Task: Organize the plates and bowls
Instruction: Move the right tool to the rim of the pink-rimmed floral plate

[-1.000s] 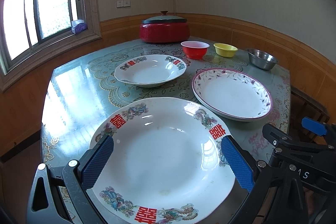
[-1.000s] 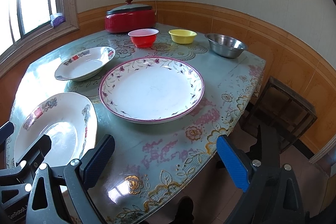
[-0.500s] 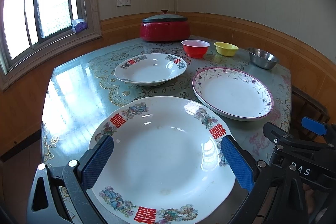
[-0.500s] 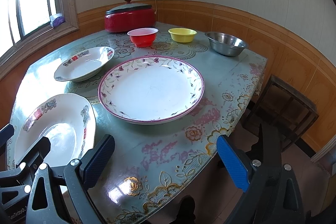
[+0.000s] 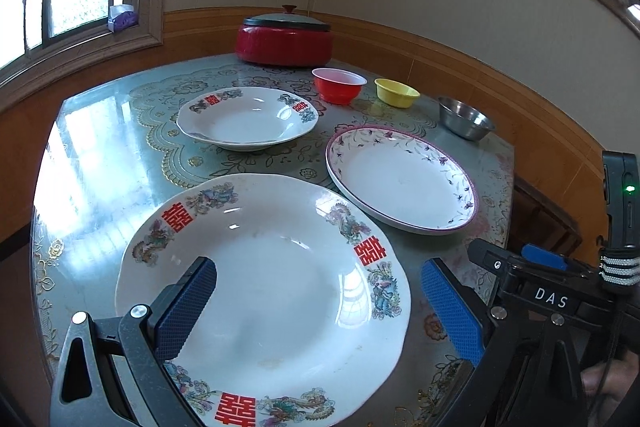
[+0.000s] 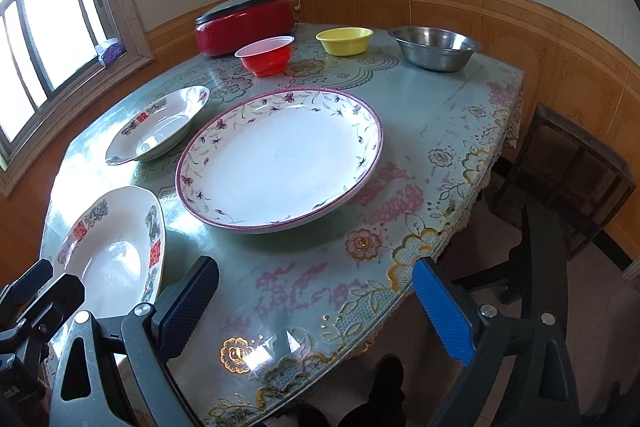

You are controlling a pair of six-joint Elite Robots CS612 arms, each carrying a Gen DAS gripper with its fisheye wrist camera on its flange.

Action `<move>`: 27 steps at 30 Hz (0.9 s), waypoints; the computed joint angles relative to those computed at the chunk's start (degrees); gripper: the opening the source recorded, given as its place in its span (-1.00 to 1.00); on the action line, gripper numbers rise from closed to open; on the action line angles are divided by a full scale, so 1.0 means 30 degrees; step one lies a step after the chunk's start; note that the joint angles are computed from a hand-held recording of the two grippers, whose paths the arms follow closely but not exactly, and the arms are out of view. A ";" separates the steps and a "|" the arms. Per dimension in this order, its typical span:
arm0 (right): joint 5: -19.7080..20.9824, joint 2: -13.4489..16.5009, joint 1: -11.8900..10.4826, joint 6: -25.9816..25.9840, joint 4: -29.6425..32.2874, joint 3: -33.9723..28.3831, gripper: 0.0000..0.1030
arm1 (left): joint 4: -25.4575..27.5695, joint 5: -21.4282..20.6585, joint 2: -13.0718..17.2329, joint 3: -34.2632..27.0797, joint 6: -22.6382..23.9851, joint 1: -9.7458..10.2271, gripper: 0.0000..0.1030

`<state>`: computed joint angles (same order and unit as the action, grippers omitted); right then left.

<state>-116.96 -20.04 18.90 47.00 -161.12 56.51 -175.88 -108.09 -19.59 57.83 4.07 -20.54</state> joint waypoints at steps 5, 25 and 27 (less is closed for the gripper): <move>0.2140 -0.0334 -0.0678 -0.0808 -0.1986 0.1054 0.93 | -0.0279 0.0280 -0.0080 0.0174 0.0063 -0.0106 1.00; 0.8937 0.0830 -0.3843 -0.9928 -0.0626 -0.1834 0.52 | 0.4749 0.4511 0.1570 -0.5069 -0.3242 -0.1793 1.00; 0.9672 0.1144 -0.4064 -1.0947 -0.0018 -0.2438 0.31 | 0.5752 0.5291 0.2025 -0.6156 -0.4065 -0.1942 1.00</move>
<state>-87.95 -16.61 6.71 14.16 -161.18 49.20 -158.62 -92.22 -13.51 39.36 -8.13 -26.36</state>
